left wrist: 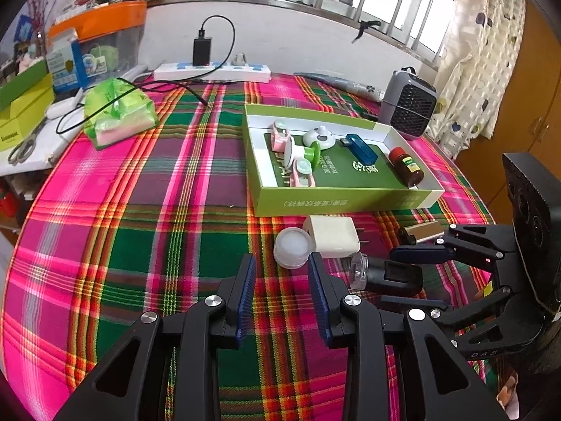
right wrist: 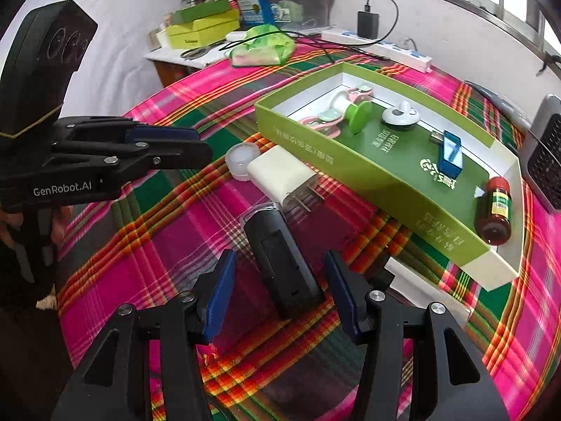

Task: Organize rigid objects
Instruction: 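Position right tool around the black flashlight while left tool centers on the white lid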

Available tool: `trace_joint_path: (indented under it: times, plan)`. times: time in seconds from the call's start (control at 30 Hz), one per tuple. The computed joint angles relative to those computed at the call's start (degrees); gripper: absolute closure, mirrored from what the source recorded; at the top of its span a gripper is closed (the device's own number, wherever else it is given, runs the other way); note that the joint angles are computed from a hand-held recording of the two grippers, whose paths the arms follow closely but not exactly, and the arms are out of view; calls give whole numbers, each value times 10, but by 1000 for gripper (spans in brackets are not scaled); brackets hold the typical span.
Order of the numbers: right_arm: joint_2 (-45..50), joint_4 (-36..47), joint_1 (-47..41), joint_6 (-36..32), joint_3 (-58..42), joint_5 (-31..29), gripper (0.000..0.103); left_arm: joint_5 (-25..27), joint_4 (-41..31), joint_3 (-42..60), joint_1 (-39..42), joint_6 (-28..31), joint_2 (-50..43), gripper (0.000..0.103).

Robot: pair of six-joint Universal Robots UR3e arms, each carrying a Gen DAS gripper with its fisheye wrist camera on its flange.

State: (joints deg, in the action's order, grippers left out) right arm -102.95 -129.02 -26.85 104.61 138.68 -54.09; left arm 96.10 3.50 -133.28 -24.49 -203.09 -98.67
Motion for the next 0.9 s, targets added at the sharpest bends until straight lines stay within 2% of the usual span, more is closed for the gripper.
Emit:
trace_joint_path:
  times: [0.27, 0.3, 0.47, 0.63, 0.8, 0.9]
  plan:
    - [-20, -19, -20, 22, 27, 13, 67, 1, -8, 15, -7, 7, -16, 74]
    - [-26, -17, -25, 19, 31, 15, 73, 4, -13, 20, -8, 7, -20, 73]
    - [-44, 1, -45, 15, 41, 24, 74, 12, -25, 39, -14, 14, -37, 68]
    - [-61, 28, -75, 10, 45, 33, 74, 33, -44, 64, -21, 18, -56, 68]
    - [-82, 7, -86, 27, 59, 33, 74, 78, -63, 96, -41, 24, -79, 68]
    - [-105, -11, -92, 36, 78, 35, 74, 79, -71, 105, -41, 25, -87, 68]
